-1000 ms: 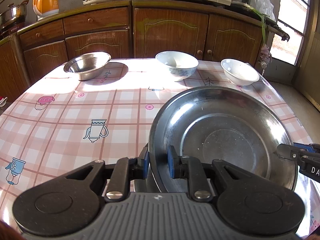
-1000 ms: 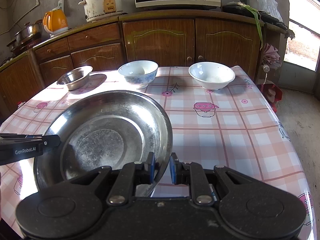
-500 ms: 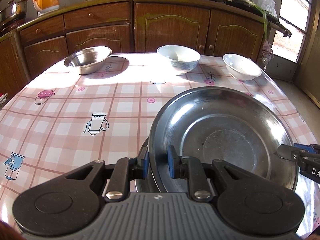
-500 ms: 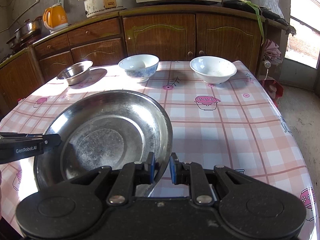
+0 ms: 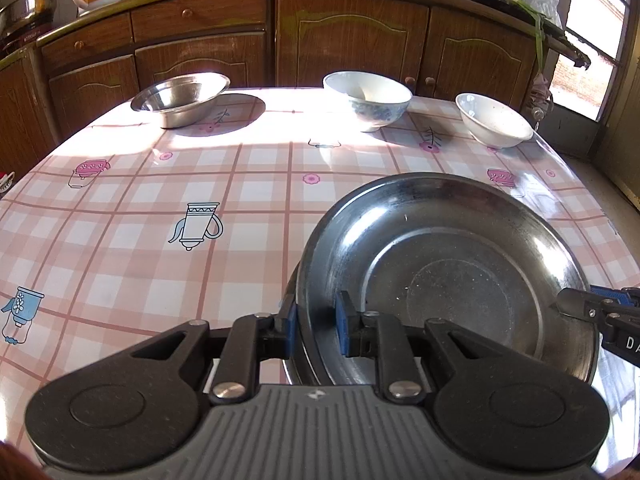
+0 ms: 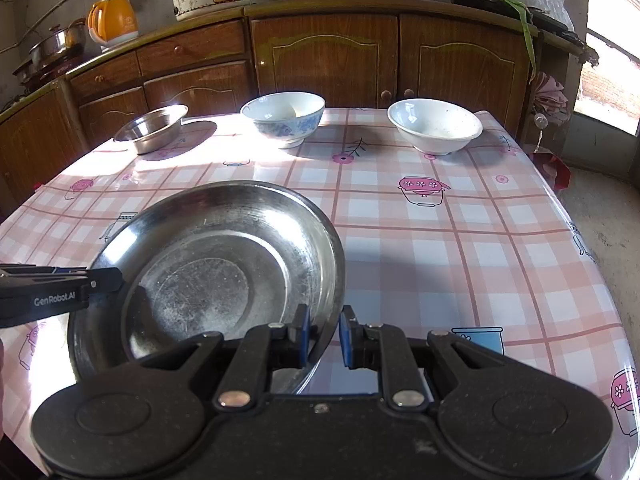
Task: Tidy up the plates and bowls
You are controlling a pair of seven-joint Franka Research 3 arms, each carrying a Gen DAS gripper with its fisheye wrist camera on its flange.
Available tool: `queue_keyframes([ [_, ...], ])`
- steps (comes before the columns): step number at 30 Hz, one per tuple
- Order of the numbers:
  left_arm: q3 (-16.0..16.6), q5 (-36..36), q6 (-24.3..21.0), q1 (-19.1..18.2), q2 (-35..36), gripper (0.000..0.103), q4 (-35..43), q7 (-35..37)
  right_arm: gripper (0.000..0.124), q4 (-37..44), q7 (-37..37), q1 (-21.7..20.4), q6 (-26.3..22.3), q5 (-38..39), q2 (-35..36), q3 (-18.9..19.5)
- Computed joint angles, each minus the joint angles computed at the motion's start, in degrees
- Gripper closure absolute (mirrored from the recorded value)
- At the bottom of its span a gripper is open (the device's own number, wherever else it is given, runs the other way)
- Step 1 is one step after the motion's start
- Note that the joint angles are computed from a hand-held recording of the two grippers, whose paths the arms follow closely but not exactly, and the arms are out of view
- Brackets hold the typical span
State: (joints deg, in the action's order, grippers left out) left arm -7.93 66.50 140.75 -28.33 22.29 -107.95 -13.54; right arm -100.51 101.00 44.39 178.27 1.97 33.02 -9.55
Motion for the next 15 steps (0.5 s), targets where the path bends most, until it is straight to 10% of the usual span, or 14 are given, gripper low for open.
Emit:
queue_keyframes([
  [15, 0.28, -0.61, 0.10, 0.11, 0.49, 0.082, -0.14, -0.13, 0.103, 1.43, 0.10, -0.13, -1.12, -0.42, 1.27, 0.42],
])
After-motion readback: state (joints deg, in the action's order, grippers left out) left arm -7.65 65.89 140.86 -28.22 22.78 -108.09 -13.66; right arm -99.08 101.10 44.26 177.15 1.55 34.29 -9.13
